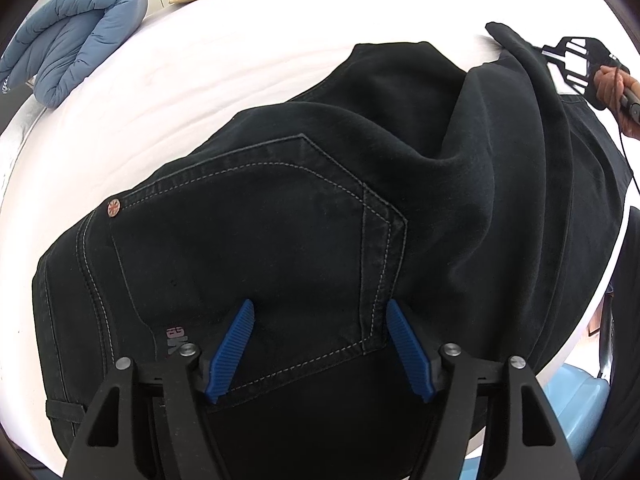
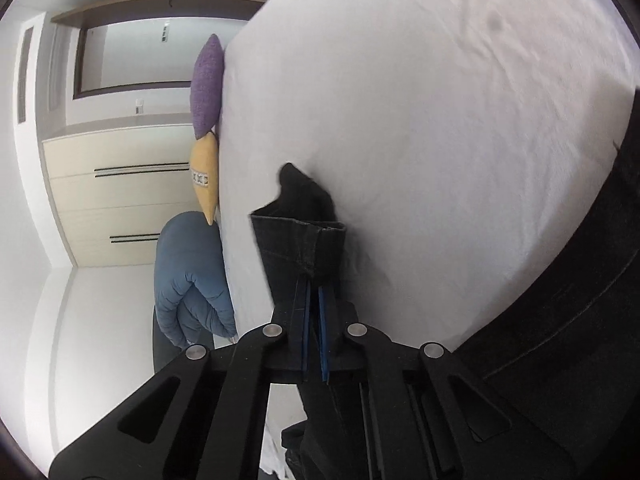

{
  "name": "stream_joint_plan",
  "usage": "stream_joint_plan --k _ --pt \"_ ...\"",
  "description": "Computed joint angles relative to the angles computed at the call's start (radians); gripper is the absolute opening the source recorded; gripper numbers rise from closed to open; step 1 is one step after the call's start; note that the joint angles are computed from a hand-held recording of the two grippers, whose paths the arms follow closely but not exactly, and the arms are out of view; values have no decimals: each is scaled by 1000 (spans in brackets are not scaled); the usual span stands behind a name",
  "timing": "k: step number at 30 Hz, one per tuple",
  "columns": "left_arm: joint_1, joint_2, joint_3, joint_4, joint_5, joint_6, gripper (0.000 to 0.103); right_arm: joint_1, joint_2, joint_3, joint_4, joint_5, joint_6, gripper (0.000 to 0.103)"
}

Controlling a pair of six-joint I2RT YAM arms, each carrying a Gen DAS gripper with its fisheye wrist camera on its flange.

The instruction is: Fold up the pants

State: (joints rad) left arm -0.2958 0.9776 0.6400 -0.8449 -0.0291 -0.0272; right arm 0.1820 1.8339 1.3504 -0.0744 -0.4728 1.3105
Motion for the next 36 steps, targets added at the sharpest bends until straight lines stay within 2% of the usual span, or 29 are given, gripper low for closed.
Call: stream_joint_plan --k 1,4,5,8,10,15,17,20,24,29,36 --pt "0 -1 0 1 0 0 71 14 2 63 -56 28 -28 2" --pt "4 -13 -7 0 3 3 71 8 -65 69 -99 65 -92 2" --pt "6 -17 -9 0 4 5 71 20 -155 -6 -119 92 -94 2" --pt "12 -31 -15 -2 9 12 71 8 -322 -109 -142 133 -63 2" --pt "16 -38 -17 -5 13 19 71 28 -415 -124 -227 191 -44 2" --pt "30 -45 -17 -15 26 42 71 16 -709 -350 -425 279 -28 2" --pt "36 -41 -13 -21 31 53 71 0 -780 -460 -420 277 19 2" --pt "41 -30 0 -32 33 65 72 19 -849 -549 -424 312 65 2" --pt "38 -13 16 -37 28 70 74 60 -827 -549 -403 366 98 2" --pt "43 5 35 -50 36 88 74 50 -806 -587 -353 362 114 1" --pt "112 40 59 -55 81 166 75 69 -855 -614 -407 379 125 1"
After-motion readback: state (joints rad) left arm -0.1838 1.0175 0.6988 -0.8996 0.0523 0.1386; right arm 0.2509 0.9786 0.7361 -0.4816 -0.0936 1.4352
